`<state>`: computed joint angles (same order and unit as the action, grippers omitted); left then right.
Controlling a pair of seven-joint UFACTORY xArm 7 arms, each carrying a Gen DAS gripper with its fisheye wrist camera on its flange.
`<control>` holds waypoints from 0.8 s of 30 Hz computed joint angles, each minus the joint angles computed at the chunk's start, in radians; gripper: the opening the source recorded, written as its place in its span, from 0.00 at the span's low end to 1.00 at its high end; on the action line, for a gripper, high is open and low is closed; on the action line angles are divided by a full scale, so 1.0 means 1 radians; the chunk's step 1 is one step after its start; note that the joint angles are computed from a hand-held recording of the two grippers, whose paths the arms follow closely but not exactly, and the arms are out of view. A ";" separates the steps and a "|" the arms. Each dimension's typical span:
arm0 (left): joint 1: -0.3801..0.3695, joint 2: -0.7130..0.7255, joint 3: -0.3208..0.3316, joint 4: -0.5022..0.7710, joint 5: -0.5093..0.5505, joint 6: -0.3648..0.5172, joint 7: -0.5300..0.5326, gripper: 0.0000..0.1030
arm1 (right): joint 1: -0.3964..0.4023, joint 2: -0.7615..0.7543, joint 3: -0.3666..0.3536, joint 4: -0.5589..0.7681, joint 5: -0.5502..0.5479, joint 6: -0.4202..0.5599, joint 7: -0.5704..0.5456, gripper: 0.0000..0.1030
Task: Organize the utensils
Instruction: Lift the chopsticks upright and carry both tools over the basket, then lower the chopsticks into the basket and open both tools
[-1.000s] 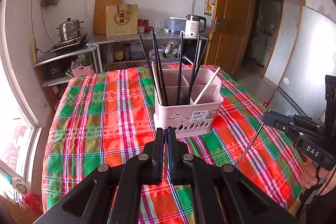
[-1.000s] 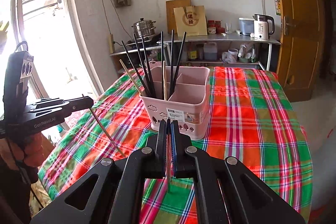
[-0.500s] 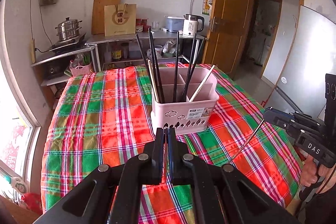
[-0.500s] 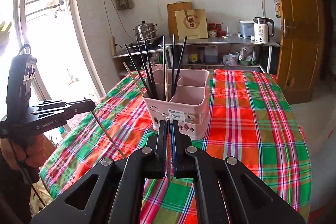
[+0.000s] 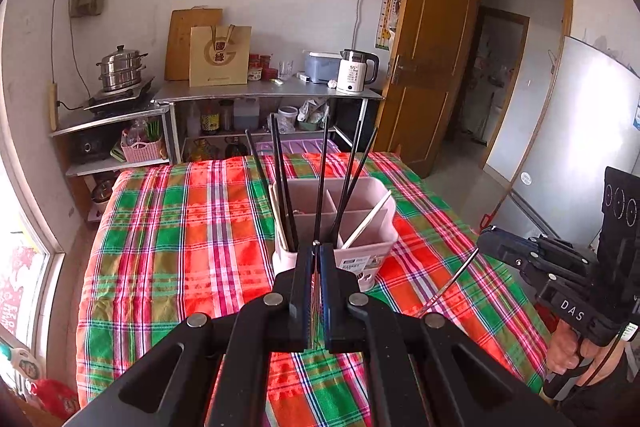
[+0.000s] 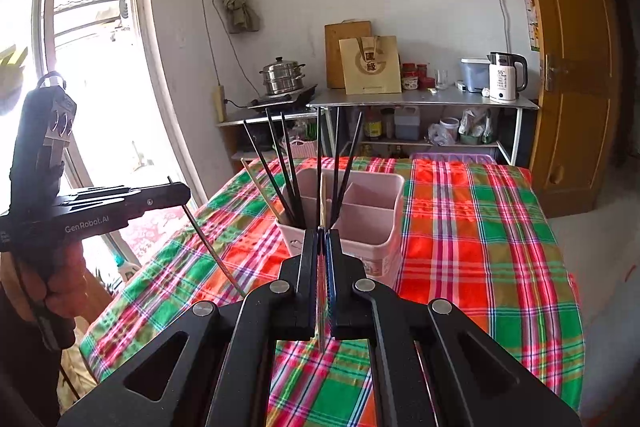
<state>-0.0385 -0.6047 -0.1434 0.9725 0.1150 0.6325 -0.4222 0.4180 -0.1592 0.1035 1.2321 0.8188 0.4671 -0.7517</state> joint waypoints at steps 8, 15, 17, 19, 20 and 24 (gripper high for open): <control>0.020 0.108 0.013 0.154 0.014 -0.014 0.003 0.03 | -0.013 0.096 0.027 0.160 0.002 -0.009 0.015 0.04; 0.036 0.214 0.027 0.267 0.036 -0.038 -0.003 0.03 | -0.038 0.199 0.073 0.296 -0.008 -0.042 0.049 0.03; 0.042 0.241 0.031 0.287 0.045 -0.041 -0.012 0.03 | -0.046 0.227 0.088 0.327 -0.009 -0.048 0.055 0.03; 0.039 0.261 0.039 0.295 0.045 -0.049 -0.011 0.03 | -0.053 0.254 0.104 0.354 -0.015 -0.058 0.063 0.03; 0.040 0.269 0.042 0.297 0.048 -0.054 -0.011 0.03 | -0.056 0.268 0.111 0.368 -0.018 -0.062 0.066 0.03; 0.031 0.306 0.057 0.309 0.042 -0.069 0.004 0.03 | -0.066 0.312 0.137 0.406 -0.051 -0.074 0.086 0.03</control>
